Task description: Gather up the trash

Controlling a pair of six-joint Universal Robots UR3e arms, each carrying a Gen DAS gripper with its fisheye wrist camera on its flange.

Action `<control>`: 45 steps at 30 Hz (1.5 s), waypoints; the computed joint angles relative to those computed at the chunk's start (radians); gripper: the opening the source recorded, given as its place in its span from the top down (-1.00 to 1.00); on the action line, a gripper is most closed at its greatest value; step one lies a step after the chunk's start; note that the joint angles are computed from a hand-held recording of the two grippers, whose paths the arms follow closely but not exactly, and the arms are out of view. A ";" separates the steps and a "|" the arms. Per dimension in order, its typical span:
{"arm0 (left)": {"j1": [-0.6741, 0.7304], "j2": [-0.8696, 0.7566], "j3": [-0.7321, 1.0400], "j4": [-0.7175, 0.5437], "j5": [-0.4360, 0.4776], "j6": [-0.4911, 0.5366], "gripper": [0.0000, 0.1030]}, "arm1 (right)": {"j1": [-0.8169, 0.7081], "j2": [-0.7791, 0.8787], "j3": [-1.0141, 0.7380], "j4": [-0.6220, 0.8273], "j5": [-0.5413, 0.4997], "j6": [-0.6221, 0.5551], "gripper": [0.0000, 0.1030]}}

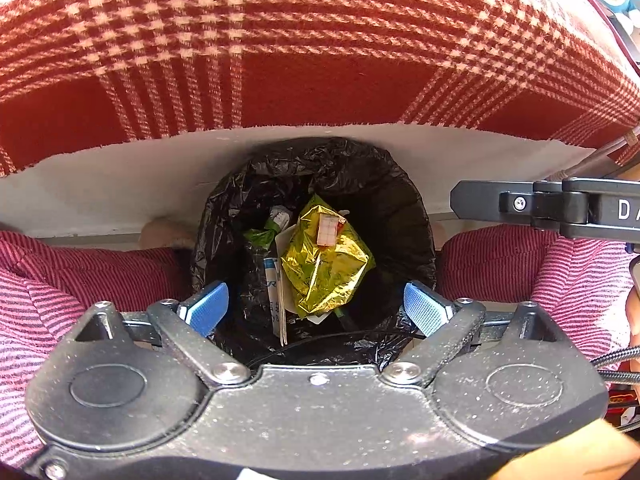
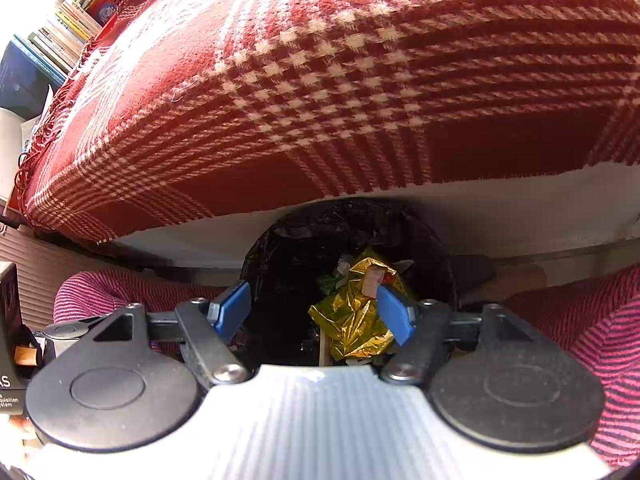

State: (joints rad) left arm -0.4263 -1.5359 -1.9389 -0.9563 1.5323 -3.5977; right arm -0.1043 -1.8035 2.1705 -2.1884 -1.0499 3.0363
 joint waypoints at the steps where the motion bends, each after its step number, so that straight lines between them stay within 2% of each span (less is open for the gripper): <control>1: 0.001 0.000 0.000 -0.001 -0.002 0.000 -0.84 | 0.001 0.001 0.000 -0.001 0.000 0.002 -0.55; 45: 0.025 0.006 -0.020 0.004 -0.039 0.007 -0.84 | 0.010 0.004 0.002 -0.014 -0.007 0.017 -0.56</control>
State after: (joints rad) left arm -0.4012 -1.5298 -1.9589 -0.9522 1.4931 -3.5903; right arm -0.0944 -1.7994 2.1723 -2.2019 -1.0565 3.0533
